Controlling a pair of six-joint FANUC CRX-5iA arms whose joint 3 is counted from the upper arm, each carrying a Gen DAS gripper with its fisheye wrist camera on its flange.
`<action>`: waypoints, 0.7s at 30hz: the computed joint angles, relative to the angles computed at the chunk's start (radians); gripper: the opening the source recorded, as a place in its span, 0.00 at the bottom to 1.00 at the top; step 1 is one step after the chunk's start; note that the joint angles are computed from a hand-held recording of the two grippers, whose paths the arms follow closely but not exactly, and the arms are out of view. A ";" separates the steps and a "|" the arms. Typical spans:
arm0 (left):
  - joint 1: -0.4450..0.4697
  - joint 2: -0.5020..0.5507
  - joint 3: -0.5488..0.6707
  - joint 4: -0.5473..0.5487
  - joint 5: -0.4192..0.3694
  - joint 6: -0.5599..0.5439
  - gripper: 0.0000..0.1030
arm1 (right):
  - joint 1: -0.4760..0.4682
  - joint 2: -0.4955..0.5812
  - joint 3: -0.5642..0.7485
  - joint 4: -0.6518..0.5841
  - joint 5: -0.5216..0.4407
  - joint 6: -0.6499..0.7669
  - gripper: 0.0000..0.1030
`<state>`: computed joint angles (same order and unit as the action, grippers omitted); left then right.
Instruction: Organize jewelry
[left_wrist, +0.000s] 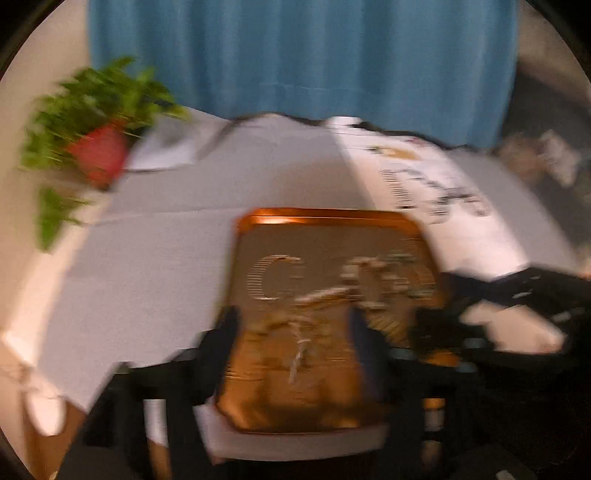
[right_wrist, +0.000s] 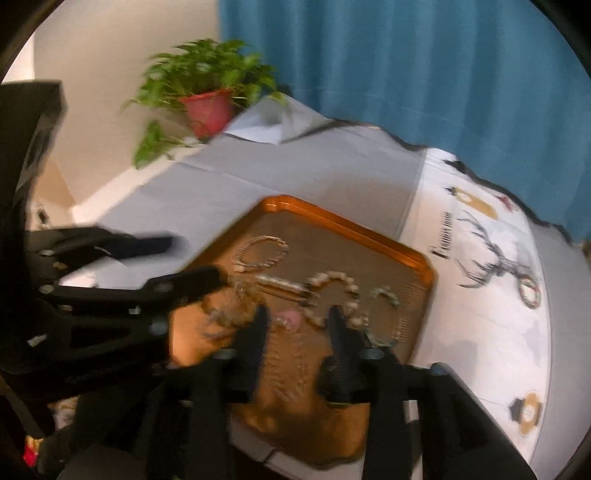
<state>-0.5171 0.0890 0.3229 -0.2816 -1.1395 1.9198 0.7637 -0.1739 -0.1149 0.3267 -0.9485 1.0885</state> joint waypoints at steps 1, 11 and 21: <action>-0.009 -0.006 -0.005 -0.022 -0.001 0.006 0.79 | -0.003 -0.007 -0.010 0.009 -0.006 -0.014 0.53; -0.056 -0.185 -0.176 0.015 -0.061 0.185 0.83 | 0.176 -0.241 -0.225 0.174 -0.150 -0.173 0.67; -0.286 -0.263 -0.173 -0.104 -0.178 0.356 0.83 | 0.491 -0.489 -0.370 0.347 -0.360 -0.450 0.71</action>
<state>-0.8026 -0.1743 0.1499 -0.3858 -1.3173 2.2760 1.2552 -0.6624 -0.4847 0.6733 -1.3089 0.6383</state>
